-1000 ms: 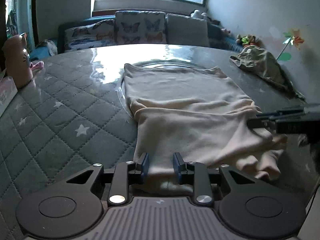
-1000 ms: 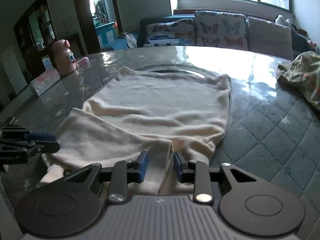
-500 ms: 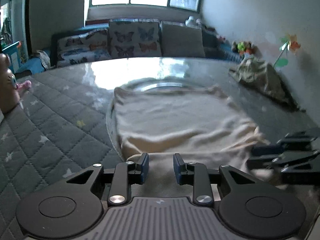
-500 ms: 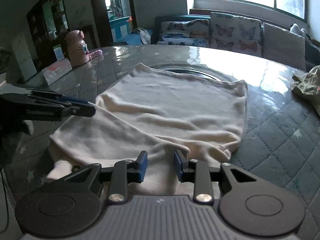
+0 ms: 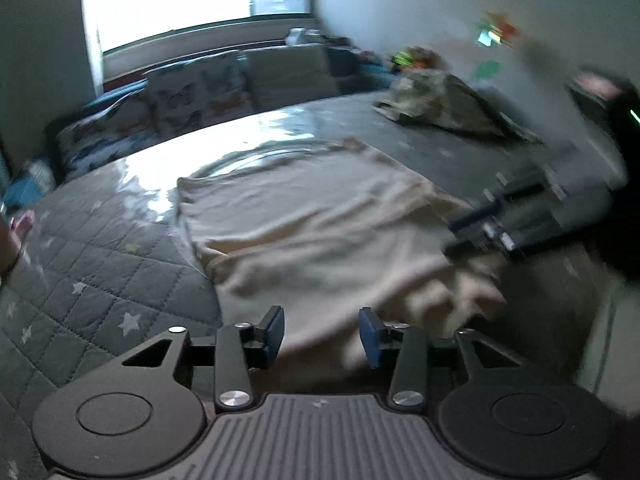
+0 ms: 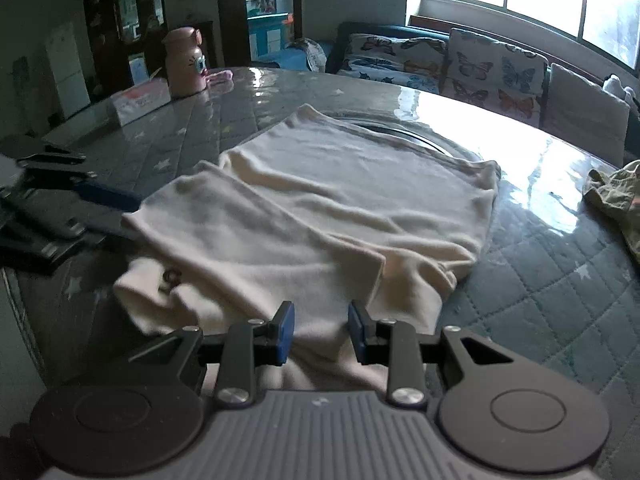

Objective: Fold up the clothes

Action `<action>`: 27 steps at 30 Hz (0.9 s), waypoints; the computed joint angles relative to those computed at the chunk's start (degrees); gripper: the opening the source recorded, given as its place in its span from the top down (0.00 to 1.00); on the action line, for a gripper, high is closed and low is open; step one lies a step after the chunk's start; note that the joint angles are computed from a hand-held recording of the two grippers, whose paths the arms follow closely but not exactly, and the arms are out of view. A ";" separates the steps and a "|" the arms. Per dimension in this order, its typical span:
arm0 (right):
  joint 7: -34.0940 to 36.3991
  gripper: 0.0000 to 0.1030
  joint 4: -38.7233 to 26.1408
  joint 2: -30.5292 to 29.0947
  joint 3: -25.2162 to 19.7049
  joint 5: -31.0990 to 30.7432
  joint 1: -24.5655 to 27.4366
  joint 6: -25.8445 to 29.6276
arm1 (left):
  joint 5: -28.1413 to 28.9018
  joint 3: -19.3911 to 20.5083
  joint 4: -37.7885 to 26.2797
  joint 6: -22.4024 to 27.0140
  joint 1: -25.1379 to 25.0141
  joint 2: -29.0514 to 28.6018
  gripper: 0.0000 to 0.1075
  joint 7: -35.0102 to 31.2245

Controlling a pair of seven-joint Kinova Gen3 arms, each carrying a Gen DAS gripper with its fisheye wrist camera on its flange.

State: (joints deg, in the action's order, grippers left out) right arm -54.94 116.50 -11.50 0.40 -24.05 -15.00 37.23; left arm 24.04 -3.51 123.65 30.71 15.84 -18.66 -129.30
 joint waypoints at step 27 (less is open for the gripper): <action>15.31 0.40 6.42 -9.60 2.02 4.13 -7.24 -2.06 | 8.03 -6.53 2.30 -12.29 13.38 4.36 0.90 -11.31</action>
State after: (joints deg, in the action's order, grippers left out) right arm -39.63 122.92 -21.10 2.42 -19.92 -22.24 35.17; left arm 32.07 -10.04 125.95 18.42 29.22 -14.30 -140.61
